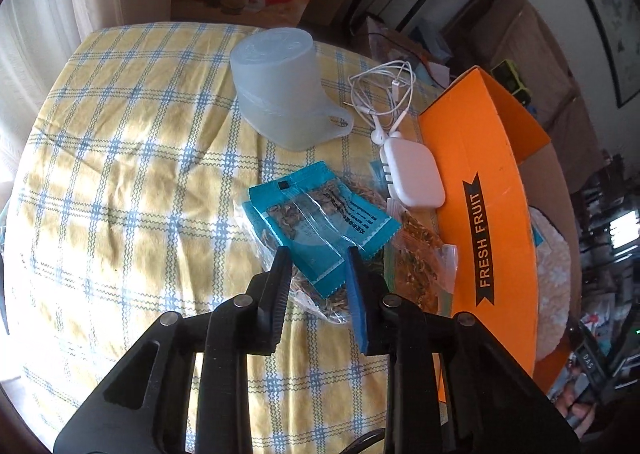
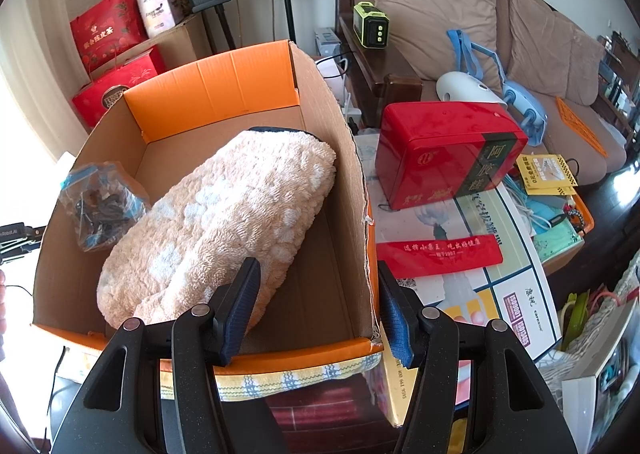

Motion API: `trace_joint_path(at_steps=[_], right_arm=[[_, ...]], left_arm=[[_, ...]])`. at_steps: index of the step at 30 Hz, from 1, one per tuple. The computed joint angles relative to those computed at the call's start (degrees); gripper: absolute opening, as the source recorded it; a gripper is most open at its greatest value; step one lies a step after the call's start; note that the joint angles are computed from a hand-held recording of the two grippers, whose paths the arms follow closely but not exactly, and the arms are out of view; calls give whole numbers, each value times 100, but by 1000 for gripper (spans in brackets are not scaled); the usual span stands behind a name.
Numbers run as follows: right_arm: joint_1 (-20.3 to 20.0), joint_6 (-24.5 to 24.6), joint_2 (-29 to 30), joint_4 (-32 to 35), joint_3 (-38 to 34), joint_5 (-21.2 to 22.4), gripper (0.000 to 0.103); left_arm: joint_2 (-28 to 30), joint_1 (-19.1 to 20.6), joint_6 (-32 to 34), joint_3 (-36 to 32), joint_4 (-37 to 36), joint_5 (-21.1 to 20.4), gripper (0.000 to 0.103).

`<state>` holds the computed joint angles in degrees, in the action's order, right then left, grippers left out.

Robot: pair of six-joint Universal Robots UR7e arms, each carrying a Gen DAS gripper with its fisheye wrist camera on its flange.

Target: Organize objects

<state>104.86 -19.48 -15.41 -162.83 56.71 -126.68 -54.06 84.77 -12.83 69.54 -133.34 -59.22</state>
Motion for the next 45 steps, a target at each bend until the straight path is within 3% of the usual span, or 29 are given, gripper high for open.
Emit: trace_joint_path(at_steps=[3,11,13,15,17,23,31,34,36,41,43,45], right_arm=[[0,0,0,0,0,0,59],[2,1,3,1,-4,-4,59],[2,1,3,1,-4,-4,59],[3,0,5,4,-7,-2,59],[3,0,5,4,-7,-2,59],[2,-3,5,2,-6,-4,59],[5,1,12,11,-19,-1,59],[4,-7,11,1,-15,-3,59],[6,-3,13,0,-17,-3,59],[8,-8,15,0,-21,-13,59],[9,-7,19,3,-27,-19,59],[6,-9,14,1,-21,-16,60]], left_arm=[[-28,-13,36,60,-151,-21,1],[-82,-61,166,139,-374,3,0],[-35,-55,54,35,-253,35,9],[56,-64,-42,-109,-141,185,43],[192,-134,48,-240,-163,600,55],[728,-246,151,-946,414,1508,61],[1035,-145,-30,-1474,916,1263,61],[1059,-119,-72,-1470,956,1268,56],[1018,-110,-8,-1387,840,1209,40],[903,-139,98,-1201,655,1265,23],[865,-150,136,-1147,621,1309,5],[835,-142,142,-1128,676,1222,0]])
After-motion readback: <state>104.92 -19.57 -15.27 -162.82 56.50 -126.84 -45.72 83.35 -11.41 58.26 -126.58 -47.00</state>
